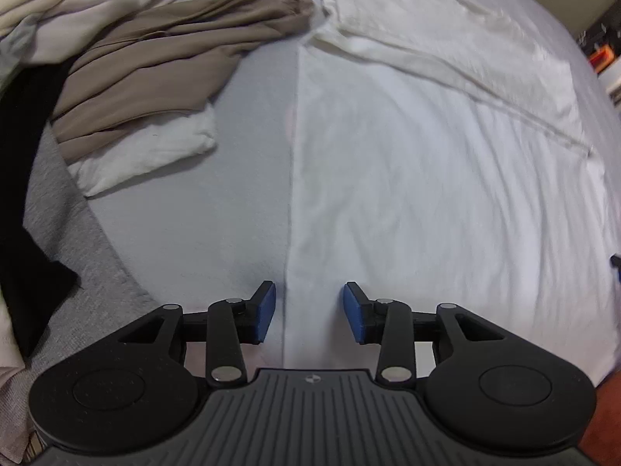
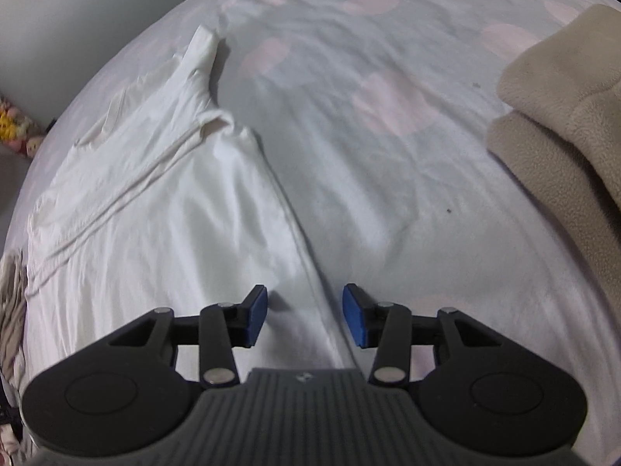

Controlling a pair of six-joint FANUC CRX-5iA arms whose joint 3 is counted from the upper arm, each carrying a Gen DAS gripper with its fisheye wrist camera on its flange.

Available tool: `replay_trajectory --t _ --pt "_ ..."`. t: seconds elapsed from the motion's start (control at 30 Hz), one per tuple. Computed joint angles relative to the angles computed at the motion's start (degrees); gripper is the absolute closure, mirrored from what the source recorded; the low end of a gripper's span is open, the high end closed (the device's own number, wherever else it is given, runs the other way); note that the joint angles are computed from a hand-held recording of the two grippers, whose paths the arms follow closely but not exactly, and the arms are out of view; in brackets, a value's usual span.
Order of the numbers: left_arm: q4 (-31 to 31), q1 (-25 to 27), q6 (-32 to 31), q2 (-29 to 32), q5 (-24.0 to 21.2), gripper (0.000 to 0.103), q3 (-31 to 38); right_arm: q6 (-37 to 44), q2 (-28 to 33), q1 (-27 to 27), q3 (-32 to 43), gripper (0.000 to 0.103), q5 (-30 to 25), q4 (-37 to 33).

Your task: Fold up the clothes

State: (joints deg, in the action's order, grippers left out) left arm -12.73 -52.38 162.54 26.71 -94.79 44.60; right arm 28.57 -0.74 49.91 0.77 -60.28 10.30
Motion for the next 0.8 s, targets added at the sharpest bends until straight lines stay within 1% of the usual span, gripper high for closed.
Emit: replay_trajectory --t 0.07,0.1,0.13,0.17,0.23,0.33,0.4,0.5,0.67,0.8 --pt "-0.66 -0.41 -0.7 1.35 -1.71 0.068 2.06 1.0 0.1 0.31 0.58 0.078 -0.99 -0.39" --pt "-0.96 -0.57 -0.73 1.52 -1.95 0.072 2.4 1.61 0.1 0.42 0.81 0.083 -1.3 -0.71" --pt "-1.14 -0.64 -0.48 1.18 -1.49 0.078 1.97 2.5 0.1 0.52 1.09 0.09 -1.53 -1.18" --pt "-1.29 -0.69 -0.05 0.72 -0.92 0.081 1.33 3.11 0.18 0.76 1.27 0.093 -1.65 -1.19" --pt "-1.52 -0.7 1.54 -0.69 0.72 0.092 -0.77 3.62 -0.03 1.45 1.06 0.095 -1.37 -0.49" --pt "-2.13 -0.87 3.76 -2.74 3.54 0.098 -3.73 2.83 -0.8 2.14 -0.14 0.097 0.16 1.03" --pt "-2.88 -1.12 4.92 -3.73 4.97 0.1 -4.95 1.42 -1.48 2.48 -1.18 0.098 1.49 2.44" --pt "-5.2 -1.98 5.54 -4.32 5.8 0.101 -4.86 -2.46 -3.21 3.07 -4.16 0.099 4.7 6.4" --pt "-12.12 -4.58 5.79 -3.84 4.47 0.101 -1.98 -8.59 -5.88 4.21 -9.31 0.099 10.37 14.69" --pt "-18.19 -6.68 7.39 -4.14 4.08 0.101 -0.92 -11.83 -5.85 4.48 -11.06 0.099 12.82 20.25"
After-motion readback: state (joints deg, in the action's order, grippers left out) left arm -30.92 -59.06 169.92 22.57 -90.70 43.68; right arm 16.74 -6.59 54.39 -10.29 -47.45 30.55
